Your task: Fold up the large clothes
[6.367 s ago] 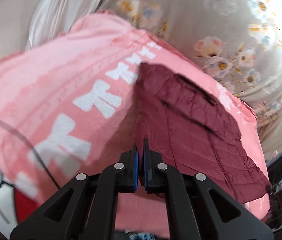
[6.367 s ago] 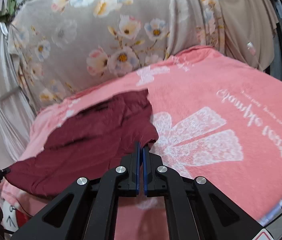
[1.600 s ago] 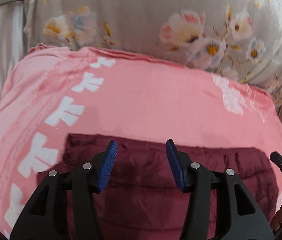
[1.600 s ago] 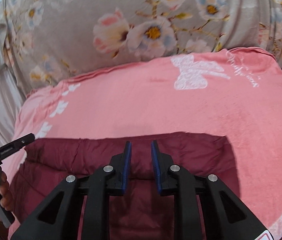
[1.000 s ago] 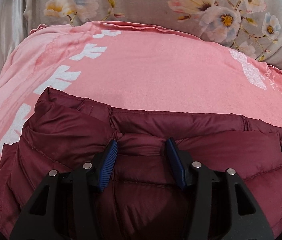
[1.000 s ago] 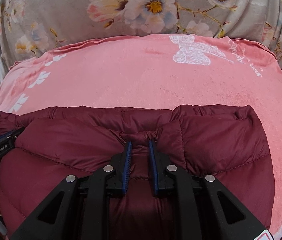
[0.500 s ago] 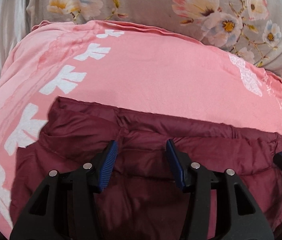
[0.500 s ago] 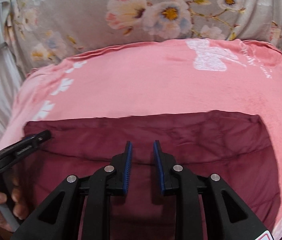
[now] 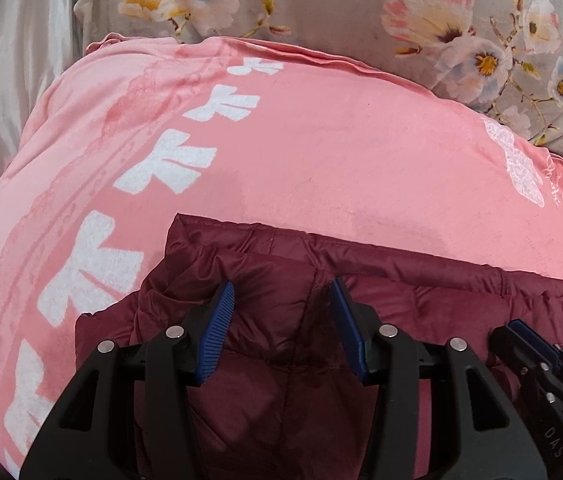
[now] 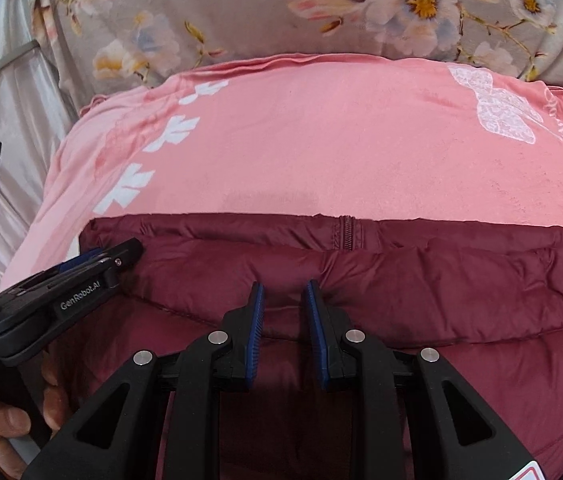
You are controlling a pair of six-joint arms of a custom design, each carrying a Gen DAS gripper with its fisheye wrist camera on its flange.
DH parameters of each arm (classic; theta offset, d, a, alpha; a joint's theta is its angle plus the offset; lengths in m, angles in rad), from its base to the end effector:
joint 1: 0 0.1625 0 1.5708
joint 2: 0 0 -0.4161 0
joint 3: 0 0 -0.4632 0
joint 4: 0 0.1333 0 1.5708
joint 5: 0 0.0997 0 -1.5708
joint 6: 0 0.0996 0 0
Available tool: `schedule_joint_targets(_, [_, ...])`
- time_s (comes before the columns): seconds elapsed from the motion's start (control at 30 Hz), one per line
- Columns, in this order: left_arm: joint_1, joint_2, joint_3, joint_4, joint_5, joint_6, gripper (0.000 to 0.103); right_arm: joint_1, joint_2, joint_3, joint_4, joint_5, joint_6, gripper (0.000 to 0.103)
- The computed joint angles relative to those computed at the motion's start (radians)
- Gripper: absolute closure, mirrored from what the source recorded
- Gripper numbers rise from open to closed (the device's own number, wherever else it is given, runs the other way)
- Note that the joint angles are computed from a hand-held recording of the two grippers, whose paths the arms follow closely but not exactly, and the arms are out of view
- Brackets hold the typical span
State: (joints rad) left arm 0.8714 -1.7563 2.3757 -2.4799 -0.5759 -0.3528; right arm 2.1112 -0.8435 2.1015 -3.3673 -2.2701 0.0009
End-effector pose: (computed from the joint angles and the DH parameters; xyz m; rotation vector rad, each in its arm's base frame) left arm -0.0989 -0.4544 0.2791 0.2132 2.2554 -0.9007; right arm 0.3391 -0.4308 0.0183 0.4177 -2.4410 0.8954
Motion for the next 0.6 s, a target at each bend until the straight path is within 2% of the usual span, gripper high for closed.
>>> schedule_joint_targets(0.1, [0.017, 0.009, 0.01, -0.045, -0.005, 0.021, 0.054, -0.012, 0.01, 0.0, -0.006, 0.004, 0.001, 0.085])
schedule_joint_targets(0.27, [0.024, 0.023, 0.034, -0.13, 0.0, 0.065, 0.054, -0.014, 0.037, -0.013, -0.008, -0.023, -0.035, 0.086])
schedule_joint_targets(0.6, [0.03, 0.042, 0.045, -0.195, 0.004, 0.095, 0.054, -0.009, 0.07, -0.025, -0.048, -0.053, -0.066, 0.086])
